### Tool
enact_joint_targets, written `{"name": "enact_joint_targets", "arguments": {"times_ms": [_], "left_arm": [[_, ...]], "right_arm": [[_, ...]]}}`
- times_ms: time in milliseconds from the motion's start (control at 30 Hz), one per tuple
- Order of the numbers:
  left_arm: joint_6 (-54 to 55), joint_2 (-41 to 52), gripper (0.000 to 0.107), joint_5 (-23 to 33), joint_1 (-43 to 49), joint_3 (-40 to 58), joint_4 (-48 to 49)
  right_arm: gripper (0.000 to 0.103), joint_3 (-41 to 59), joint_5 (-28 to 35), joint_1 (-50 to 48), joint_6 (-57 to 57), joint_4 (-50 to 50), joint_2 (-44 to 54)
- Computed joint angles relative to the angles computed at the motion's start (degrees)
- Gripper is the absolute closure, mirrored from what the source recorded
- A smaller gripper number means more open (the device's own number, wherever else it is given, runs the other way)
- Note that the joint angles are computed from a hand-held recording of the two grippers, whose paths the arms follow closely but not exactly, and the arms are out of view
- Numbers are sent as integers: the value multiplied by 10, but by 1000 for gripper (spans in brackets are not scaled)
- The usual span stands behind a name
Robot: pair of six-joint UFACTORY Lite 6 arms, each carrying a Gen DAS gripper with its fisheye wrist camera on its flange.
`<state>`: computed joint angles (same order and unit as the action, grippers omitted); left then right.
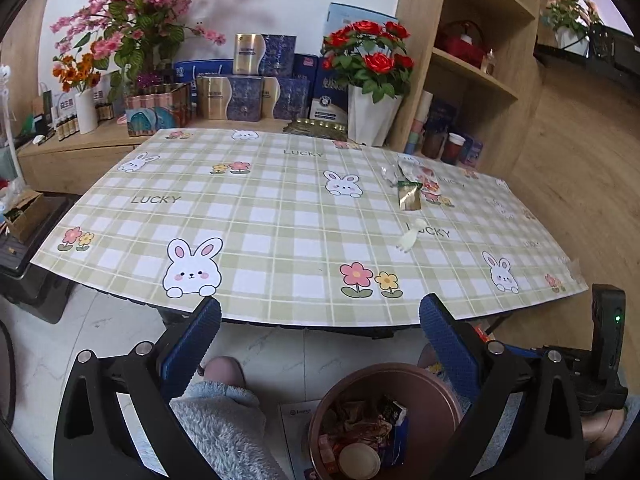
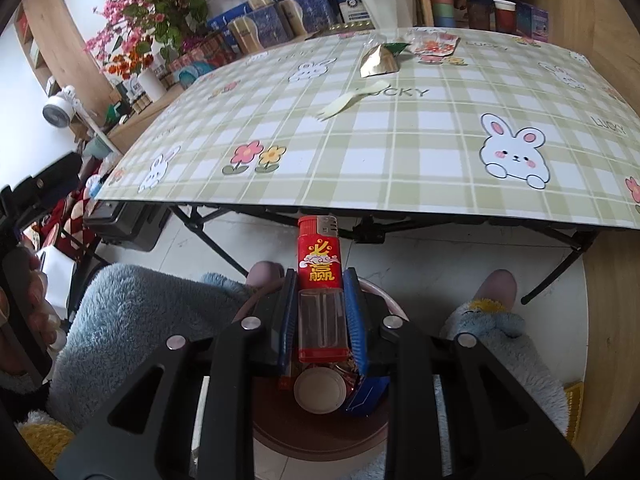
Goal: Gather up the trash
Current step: 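Reach the left tool toward the gold snack bag on the table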
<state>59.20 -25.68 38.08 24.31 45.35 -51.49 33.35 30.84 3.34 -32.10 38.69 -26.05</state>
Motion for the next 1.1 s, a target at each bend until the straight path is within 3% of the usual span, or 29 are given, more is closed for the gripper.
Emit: {"name": "enact_joint_targets", "arguments": {"times_ms": [533,567,700,733,800,933,1100], "left_arm": [[95,7,10,41,107,-13,-61],[96,7,10,41,109,-14,-62],[104,1,10,40,112,-19,-68],[105,-1,10,38,111,-20,-68],[104,-7,10,33,105,-25,-66],[113,-19,10,28,96,-33,-69],[146,-31,10,51,101,-38,-94]], "right_arm": [[73,53,-30,97,96,-83,51],[70,59,-30,99,100,-89,50],[33,66,-43,102,142,-137,23],[29,66,-45,99,145,-140,18],[11,70,-53,94,174,-167,4],[7,80,-66,84,235,-237,-16],[6,98,-52,46,211,-230,-21]]}}
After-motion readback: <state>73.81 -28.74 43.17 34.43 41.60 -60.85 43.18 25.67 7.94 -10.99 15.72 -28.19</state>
